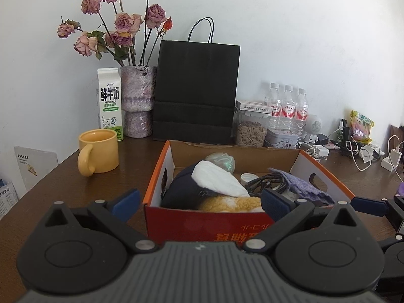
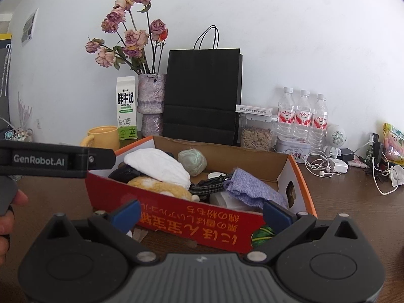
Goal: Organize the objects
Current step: 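Move both tools back toward the white caps and small orange item, then grasp the small orange item with the right tool while the left tool grasps a white cap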
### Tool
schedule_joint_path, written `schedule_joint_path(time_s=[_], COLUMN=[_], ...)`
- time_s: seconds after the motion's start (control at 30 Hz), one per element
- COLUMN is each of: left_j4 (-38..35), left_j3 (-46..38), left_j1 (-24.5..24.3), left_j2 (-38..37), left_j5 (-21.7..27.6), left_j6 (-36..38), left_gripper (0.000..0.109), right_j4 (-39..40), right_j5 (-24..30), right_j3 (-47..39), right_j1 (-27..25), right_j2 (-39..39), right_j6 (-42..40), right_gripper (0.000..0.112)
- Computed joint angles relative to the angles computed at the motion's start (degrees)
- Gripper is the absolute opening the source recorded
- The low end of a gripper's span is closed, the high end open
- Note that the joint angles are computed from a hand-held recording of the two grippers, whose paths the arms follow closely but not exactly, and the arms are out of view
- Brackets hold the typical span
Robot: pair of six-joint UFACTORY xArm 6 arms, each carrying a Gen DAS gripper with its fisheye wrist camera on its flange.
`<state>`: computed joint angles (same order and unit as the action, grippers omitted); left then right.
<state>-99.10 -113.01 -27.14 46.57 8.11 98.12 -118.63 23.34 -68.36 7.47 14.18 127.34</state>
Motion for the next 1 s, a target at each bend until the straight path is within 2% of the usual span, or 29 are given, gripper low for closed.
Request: schedule_joint_path(time_s=[0.33, 0.53, 0.6, 0.8, 0.87, 0.93, 1.0], left_j4=[-1.3, 1.3, 2.3, 4.3, 4.6, 5.9, 6.7], left_j3=[10.8, 15.3, 16.3, 17.8, 18.0, 18.1, 18.1], left_j1=[1.9, 2.8, 3.2, 3.9, 4.0, 4.0, 4.1], left_j2=[-6.5, -8.4, -8.7, -8.8, -8.8, -8.6, -8.4], left_j5=[0.8, 1.2, 1.3, 1.4, 1.3, 1.2, 1.2], left_j6=[2.2, 0.2, -0.5, -1.7, -2.0, -3.2, -4.1], left_gripper=[0.103, 0.103, 0.103, 0.103, 0.103, 0.103, 0.103], right_j4=[1.7, 6.6, 7.7, 9.9, 10.0, 10.1, 10.3], right_j5=[-3.9, -7.1, -8.4, -10.3, -11.0, -11.0, -11.3], right_j3=[4.8, 6.1, 6.1, 5.8, 5.7, 5.7, 5.7], right_j1=[1.4, 1.6, 1.6, 1.8, 1.7, 1.9, 2.0], right_j2=[-2.7, -2.1, -1.5, -0.5, -0.3, -0.2, -0.2], right_j6=[1.2, -3.7, -5.1, -6.8, -6.8, -7.1, -7.5], right_gripper=[0.103, 0.103, 0.099, 0.074, 0.057, 0.047, 0.041])
